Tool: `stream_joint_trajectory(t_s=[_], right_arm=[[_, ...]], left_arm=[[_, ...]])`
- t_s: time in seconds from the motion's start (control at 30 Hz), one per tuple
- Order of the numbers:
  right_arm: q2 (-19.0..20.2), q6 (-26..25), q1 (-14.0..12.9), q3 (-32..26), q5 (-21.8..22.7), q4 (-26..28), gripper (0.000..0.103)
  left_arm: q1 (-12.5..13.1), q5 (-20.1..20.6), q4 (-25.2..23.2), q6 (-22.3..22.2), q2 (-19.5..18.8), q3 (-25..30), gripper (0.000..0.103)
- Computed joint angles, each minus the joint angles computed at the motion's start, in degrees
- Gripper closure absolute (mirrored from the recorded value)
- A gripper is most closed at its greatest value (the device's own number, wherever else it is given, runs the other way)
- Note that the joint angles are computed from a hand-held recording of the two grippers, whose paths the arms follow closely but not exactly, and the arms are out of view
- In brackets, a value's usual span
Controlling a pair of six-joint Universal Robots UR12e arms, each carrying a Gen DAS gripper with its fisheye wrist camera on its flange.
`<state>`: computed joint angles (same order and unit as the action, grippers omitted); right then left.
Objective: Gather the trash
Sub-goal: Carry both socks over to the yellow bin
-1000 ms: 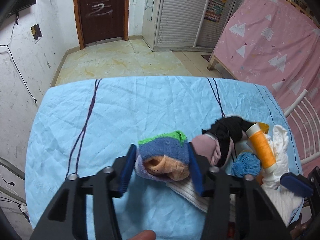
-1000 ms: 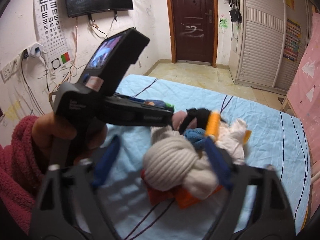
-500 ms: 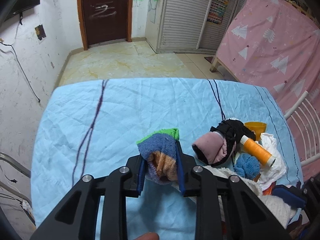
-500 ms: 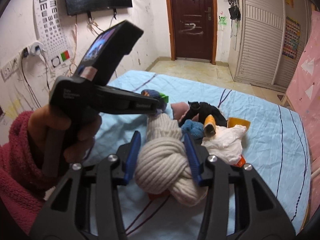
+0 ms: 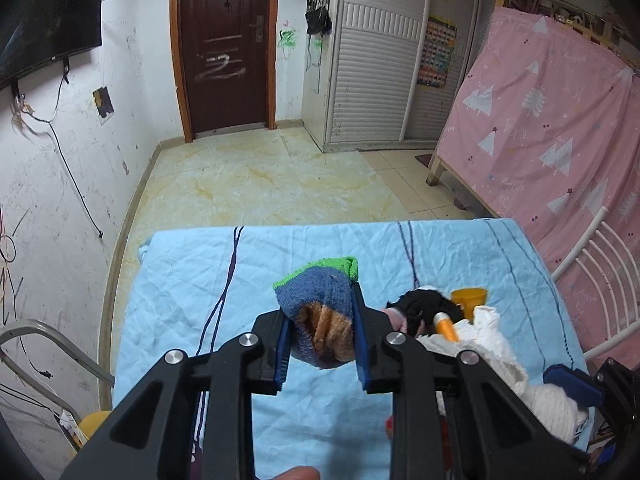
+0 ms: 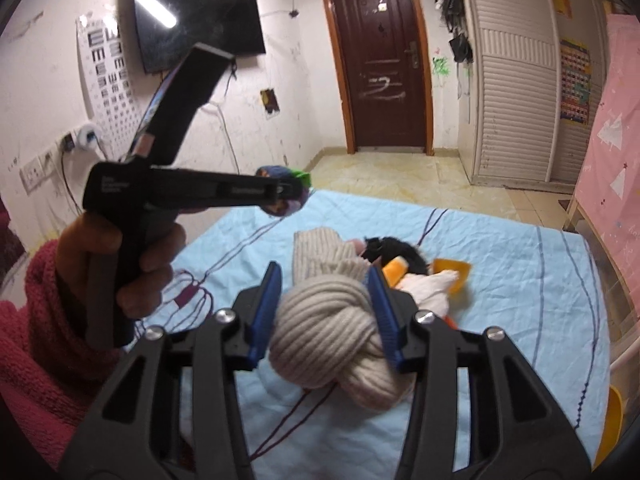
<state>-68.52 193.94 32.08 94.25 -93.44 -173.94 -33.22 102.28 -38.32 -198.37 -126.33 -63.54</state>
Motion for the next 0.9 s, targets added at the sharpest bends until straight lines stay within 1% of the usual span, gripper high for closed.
stream_joint_trajectory(t_s=[0.27,0.53,0.9], right_arm=[[-3.7,3.2,-1.4,5.6,-3.4,-5.7,0.06],[-7.4,6.5,-3.8,11.7,-5.8,-10.4,0.06],[-11.8,10.9,-6.1,18.8,-10.8,-13.7,0.06]], left_arm=[[-2.5,1.2,-0.6,2.2,-1.4,3.7,0.085],[-5.3,1.3,-3.6,4.9,-4.6,9.9,0.085],[-8.7,-0.4,-7.8,8.1,-9.8,19.1,0.085]])
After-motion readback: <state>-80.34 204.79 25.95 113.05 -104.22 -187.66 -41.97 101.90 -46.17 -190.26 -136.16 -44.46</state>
